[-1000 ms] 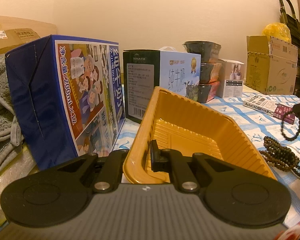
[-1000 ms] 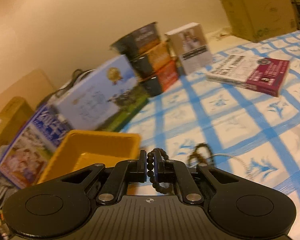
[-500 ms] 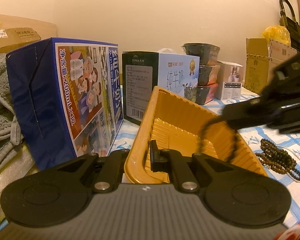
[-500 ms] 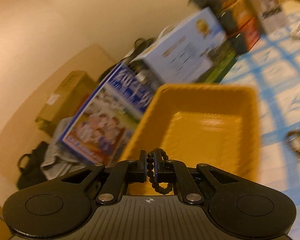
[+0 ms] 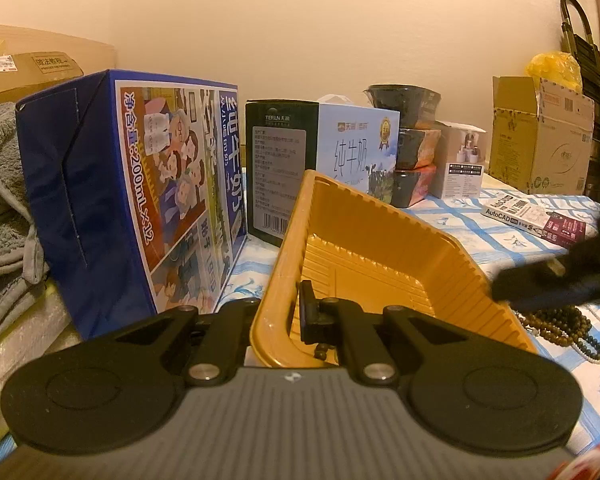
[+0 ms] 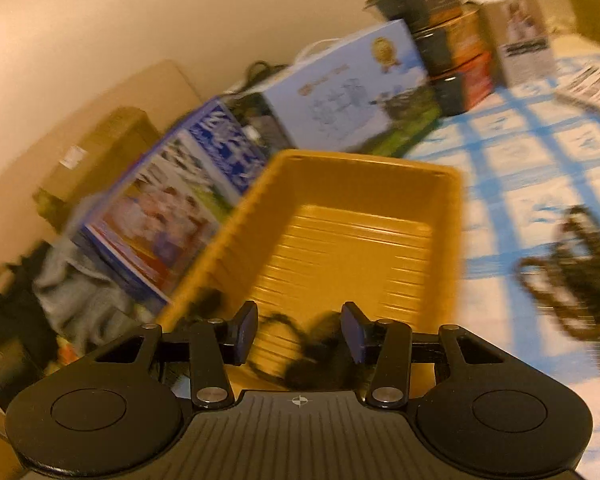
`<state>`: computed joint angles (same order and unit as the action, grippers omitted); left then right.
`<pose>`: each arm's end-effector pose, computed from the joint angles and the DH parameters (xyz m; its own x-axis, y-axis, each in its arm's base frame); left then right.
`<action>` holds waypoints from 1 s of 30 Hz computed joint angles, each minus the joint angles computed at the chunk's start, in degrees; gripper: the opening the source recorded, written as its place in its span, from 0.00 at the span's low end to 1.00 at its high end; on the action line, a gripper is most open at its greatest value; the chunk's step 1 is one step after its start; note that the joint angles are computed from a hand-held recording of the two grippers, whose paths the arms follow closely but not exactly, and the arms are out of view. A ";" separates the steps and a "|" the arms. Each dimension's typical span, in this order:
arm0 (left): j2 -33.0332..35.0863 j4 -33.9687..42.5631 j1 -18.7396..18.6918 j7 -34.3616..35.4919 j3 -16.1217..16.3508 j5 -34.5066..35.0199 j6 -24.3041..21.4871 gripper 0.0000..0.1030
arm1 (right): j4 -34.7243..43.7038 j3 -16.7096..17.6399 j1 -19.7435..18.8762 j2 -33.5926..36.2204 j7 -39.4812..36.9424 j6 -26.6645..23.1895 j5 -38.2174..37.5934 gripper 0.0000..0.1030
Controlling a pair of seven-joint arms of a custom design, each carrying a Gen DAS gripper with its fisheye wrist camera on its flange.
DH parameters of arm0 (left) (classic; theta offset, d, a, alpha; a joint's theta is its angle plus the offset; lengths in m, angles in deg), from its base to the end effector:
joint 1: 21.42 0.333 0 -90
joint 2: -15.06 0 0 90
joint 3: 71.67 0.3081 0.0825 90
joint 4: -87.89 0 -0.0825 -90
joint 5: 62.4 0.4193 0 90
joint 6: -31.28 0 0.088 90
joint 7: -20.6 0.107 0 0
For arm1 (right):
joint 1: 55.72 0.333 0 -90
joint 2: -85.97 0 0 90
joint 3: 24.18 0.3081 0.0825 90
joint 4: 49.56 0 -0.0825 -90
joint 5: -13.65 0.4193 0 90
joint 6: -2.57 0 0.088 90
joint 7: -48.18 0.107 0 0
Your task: Organize jewelry
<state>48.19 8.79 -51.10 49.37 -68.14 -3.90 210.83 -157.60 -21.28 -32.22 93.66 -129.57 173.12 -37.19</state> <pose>0.6556 -0.4182 0.4632 -0.4278 -0.9039 0.0079 -0.3474 0.1564 -0.9246 0.5712 0.3418 0.5073 -0.0593 -0.8509 -0.5220 -0.5822 0.4543 -0.6743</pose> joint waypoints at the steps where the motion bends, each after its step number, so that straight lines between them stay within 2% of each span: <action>1: -0.01 -0.01 -0.15 -0.17 0.19 0.10 0.00 0.07 | -1.74 0.11 0.23 -1.65 -0.26 -2.22 -0.14 0.45; 7: -0.02 0.06 -0.62 -0.90 0.78 0.82 -0.20 0.07 | -11.74 2.95 -1.05 -10.70 0.04 -13.76 1.05 0.45; 13: -0.04 0.26 -0.69 -1.15 0.71 1.81 -0.70 0.07 | -17.96 5.34 -3.31 -16.89 0.54 -21.86 1.39 0.46; 18: 0.08 0.59 -0.41 -0.74 0.16 2.04 -1.28 0.07 | -19.78 6.25 -4.49 -18.86 -0.82 -26.20 0.78 0.45; 21: 0.05 0.61 -0.51 -0.92 0.19 2.43 -1.46 0.07 | -20.04 6.42 -4.93 -18.99 -2.02 -26.99 -0.24 0.45; 28: 0.05 0.65 -0.33 -0.94 -0.04 2.68 -1.54 0.07 | -19.19 6.06 -5.61 -16.85 -5.93 -23.41 -3.56 0.45; 29: 0.05 0.65 -0.33 -0.99 -0.02 2.74 -1.51 0.07 | -18.69 6.05 -5.67 -16.18 -6.32 -22.67 -4.59 0.43; 30: 0.05 0.65 -0.32 -1.00 -0.04 2.76 -1.51 0.07 | -18.12 5.84 -5.67 -15.38 -6.96 -21.59 -4.93 0.36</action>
